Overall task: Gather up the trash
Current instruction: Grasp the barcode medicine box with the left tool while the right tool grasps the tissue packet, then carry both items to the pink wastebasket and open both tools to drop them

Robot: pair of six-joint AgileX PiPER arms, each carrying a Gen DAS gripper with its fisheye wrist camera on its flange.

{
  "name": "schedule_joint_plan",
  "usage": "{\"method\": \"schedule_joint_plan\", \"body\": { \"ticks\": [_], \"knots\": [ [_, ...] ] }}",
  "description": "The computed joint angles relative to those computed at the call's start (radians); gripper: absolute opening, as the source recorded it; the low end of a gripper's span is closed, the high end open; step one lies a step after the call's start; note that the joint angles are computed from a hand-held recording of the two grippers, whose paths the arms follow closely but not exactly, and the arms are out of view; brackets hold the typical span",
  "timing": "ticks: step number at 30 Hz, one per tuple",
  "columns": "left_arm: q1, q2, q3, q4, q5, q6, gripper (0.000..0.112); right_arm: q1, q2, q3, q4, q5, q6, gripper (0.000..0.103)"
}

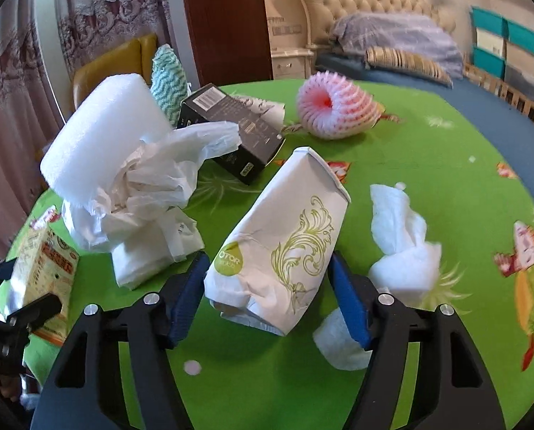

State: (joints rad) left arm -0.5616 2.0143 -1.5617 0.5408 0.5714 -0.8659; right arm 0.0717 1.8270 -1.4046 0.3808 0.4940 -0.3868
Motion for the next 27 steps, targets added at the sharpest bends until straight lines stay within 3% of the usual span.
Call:
{"method": "schedule_joint_plan", "body": {
  "ticks": [2, 4, 6, 14, 20, 27],
  "knots": [
    [0.013, -0.005, 0.013, -0.032, -0.032, 0.015, 0.077, -0.019, -0.024, 0.033, 0.068, -0.018, -0.074, 0.064],
    [0.031, -0.019, 0.035, -0.039, -0.07, 0.009, 0.059, -0.035, -0.052, 0.066, 0.154, -0.023, -0.181, 0.064],
    [0.041, -0.039, 0.066, -0.043, -0.103, 0.0, 0.05, -0.045, -0.077, 0.09, 0.217, -0.026, -0.252, 0.064],
    [-0.002, -0.139, 0.176, 0.289, -0.129, -0.309, 0.048, -0.072, -0.188, 0.178, 0.476, -0.052, -0.533, 0.064],
    [-0.041, -0.171, 0.166, 0.403, -0.125, -0.372, 0.048, -0.124, -0.239, 0.21, 0.572, -0.041, -0.631, 0.064],
    [-0.078, -0.08, -0.031, 0.272, -0.126, -0.206, 0.048, -0.21, -0.285, 0.24, 0.607, -0.028, -0.699, 0.064]
  ]
}}
